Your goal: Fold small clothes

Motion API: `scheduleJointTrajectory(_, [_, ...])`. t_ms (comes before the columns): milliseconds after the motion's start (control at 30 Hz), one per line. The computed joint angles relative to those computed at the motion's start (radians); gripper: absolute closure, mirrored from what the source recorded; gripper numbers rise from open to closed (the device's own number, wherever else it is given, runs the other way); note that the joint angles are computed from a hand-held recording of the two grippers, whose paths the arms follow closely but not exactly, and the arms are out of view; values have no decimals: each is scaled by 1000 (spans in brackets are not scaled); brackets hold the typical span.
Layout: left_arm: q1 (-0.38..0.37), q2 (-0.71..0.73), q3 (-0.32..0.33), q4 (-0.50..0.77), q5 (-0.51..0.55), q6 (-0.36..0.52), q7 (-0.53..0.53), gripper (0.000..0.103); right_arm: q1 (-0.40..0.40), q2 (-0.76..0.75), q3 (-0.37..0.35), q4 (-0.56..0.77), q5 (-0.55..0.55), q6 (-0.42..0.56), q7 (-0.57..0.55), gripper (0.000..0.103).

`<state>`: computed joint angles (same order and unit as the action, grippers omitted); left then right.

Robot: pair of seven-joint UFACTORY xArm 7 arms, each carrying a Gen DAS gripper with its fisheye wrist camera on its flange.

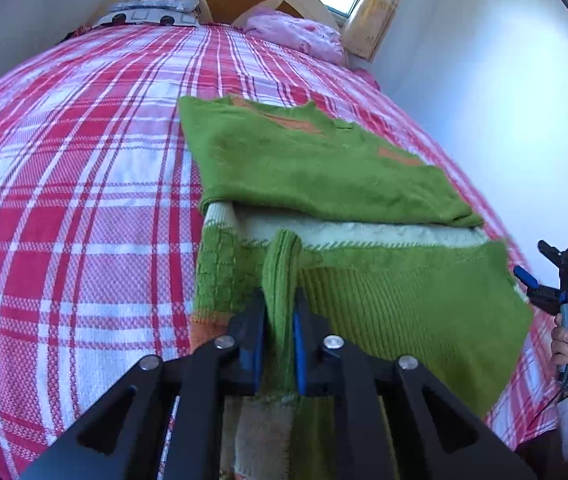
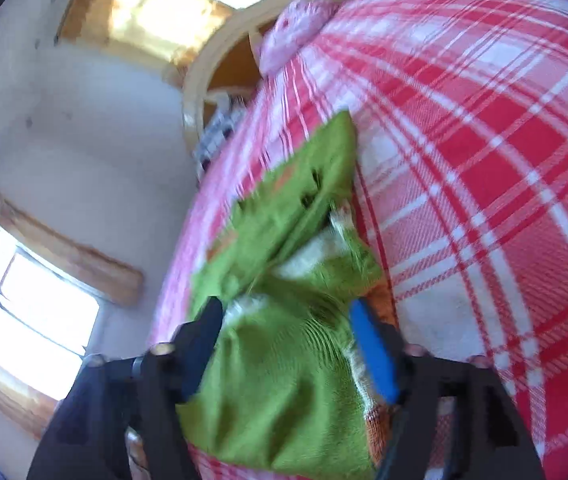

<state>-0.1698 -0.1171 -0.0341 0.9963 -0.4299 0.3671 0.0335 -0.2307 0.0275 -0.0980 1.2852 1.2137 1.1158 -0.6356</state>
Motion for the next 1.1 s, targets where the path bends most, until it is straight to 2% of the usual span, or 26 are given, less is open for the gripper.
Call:
scheduleJointTrajectory(100, [-16,-7,17,0,-96,14,75,75,-13,-45,-16,-24,29,1,-7,33])
scheduleJointTrajectory(167, [-31,-11,29,7,-178,34,145,59,-1,-88,-18,-49,-14,-49,-46,33])
scheduleJointTrajectory(233, [-43,-20,30,12,-239,48,206,33,22,-120,-10,-66,-108,-114,-84,33])
scheduleJointTrajectory(267, [-45,-23,27,12,-248,47,219,24,39,-136,-2,-74,-165,-149,-102,33])
scheduleJointTrajectory(333, [-43,-21,13,16,-222,45,216,18,73,-149,5,-85,-248,-192,-144,33])
scheduleJointTrajectory(400, [-26,-3,-7,25,-128,45,150,19,107,-154,16,-93,-322,-234,-192,33])
scheduleJointTrajectory(500, [-31,-5,-14,13,-104,15,136,27,152,-130,33,-94,-410,-331,-228,33])
scheduleJointTrajectory(533, [-34,-5,-12,14,-106,20,141,37,163,-105,37,-82,-426,-353,-236,33])
scheduleJointTrajectory(600, [-22,-7,-24,8,-31,12,84,47,176,-62,47,-56,-475,-371,-237,33])
scheduleJointTrajectory(667, [-19,-9,-23,3,2,8,62,64,184,-26,61,-43,-540,-382,-245,33])
scheduleJointTrajectory(767, [-20,-13,-12,-6,1,6,57,76,196,-42,80,-85,-574,-441,-283,59])
scheduleJointTrajectory(800, [-19,-13,-12,-9,10,1,51,78,200,-51,81,-96,-574,-451,-290,74])
scheduleJointTrajectory(833, [-14,-13,-17,-13,38,-7,32,86,203,-57,82,-101,-585,-458,-280,79])
scheduleJointTrajectory(900, [-10,-11,-23,-16,74,-19,3,90,210,-74,81,-120,-609,-488,-251,88])
scheduleJointTrajectory(1000, [-9,-21,-27,-27,103,-46,-48,92,217,-100,71,-134,-593,-498,-216,91])
scheduleJointTrajectory(1100, [-22,-46,-11,-41,75,-75,-45,92,228,-142,59,-147,-571,-512,-207,95])
